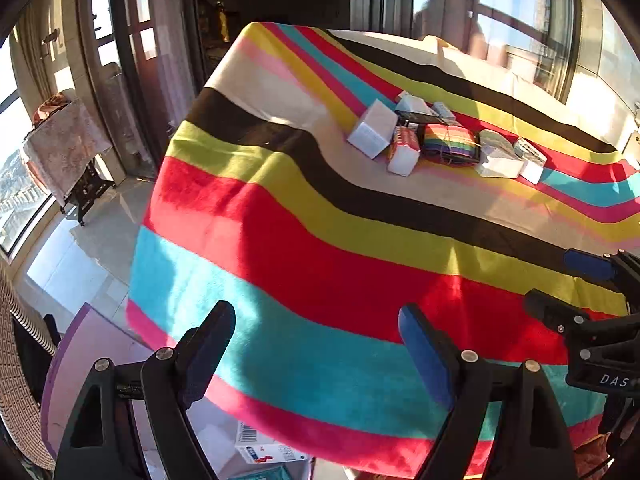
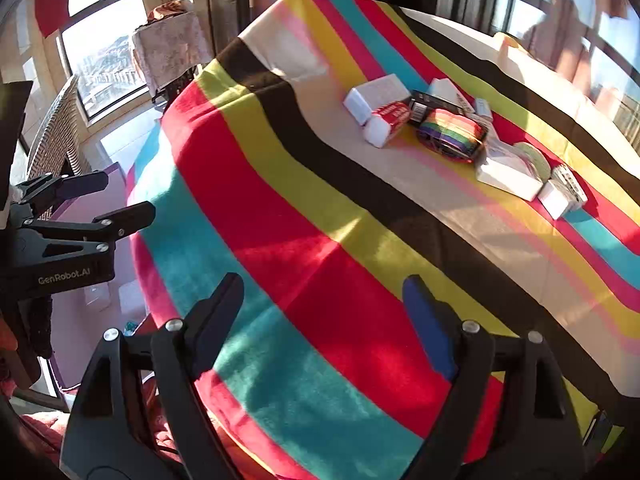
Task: Organize objects
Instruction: 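Move both tools back over the table, then grasp the red-and-white tissue pack with the left tool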
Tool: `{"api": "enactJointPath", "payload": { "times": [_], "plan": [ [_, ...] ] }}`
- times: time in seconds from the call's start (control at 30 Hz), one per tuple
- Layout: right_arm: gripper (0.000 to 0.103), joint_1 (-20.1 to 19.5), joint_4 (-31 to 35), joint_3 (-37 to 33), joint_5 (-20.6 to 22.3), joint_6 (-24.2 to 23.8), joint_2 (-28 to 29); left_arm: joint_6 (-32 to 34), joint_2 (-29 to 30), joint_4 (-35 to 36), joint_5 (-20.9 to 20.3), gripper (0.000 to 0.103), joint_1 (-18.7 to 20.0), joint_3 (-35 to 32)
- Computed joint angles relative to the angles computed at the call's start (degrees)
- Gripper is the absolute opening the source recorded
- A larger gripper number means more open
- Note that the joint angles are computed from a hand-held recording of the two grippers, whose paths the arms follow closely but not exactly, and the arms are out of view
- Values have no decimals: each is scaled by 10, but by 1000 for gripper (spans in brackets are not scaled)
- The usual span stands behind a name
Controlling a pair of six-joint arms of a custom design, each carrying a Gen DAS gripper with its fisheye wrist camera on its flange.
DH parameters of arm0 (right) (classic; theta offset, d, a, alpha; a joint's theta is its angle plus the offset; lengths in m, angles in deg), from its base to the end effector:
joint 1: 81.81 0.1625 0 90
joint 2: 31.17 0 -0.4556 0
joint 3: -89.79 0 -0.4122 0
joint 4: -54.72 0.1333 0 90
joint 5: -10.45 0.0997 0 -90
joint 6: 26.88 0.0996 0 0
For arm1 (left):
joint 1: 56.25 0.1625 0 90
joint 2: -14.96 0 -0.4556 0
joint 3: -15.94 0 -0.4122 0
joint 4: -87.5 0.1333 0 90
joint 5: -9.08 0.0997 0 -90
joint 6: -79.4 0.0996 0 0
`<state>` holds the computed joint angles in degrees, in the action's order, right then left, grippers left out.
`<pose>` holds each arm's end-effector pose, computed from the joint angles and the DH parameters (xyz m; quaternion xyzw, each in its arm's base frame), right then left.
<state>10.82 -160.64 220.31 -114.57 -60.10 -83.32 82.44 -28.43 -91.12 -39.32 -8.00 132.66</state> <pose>0.0986 -0.4863 0.1358 0.1551 -0.8691 0.2939 0.3664 -0.2275 -0.5544 0.0350 0.3093 0.8746 -0.2340 0.2908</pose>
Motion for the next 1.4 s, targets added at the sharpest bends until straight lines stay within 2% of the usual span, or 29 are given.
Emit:
{"api": "enactJointPath", "payload": {
  "times": [0.07,0.13,0.23,0.4,0.5,0.53,0.57,0.6,0.67,0.77,0.83,0.9,1.0,1.13,1.33,1.4],
  "plan": [
    [85,-33,0,6,-4,17,-31,23,46,8,-8,85,-9,-49],
    [85,-63,15,1,0,36,-53,42,95,11,9,85,-12,-103],
    [85,-91,30,-4,13,53,-75,44,149,44,16,85,4,-190],
    [85,-105,48,-20,23,50,-76,59,220,97,26,85,26,-323],
    [85,-104,58,-34,27,50,-66,34,233,154,-14,83,41,-369],
    [85,-103,57,-37,28,45,-64,29,232,159,-33,63,45,-371],
    [85,-102,58,-42,27,39,-62,38,232,140,-34,52,44,-365],
    [85,-103,62,-48,27,31,-60,48,229,126,-38,30,42,-355],
    [85,-107,79,-66,26,25,-57,42,214,130,-57,29,41,-331],
    [85,-119,132,-103,35,39,-55,45,196,107,-42,29,32,-285],
    [86,-121,142,-130,34,26,-43,64,189,68,-35,29,29,-260],
    [86,-117,158,-167,16,4,-27,80,190,47,-33,29,29,-252],
    [89,-126,200,-213,28,0,-19,78,194,50,-34,30,29,-258],
    [96,-137,239,-249,60,-45,-14,81,191,54,-29,30,27,-257],
    [101,-148,339,-292,104,-134,-23,84,187,69,-23,30,25,-255],
    [102,-151,376,-305,114,-149,-27,81,189,77,-25,30,26,-261]
  ]
}}
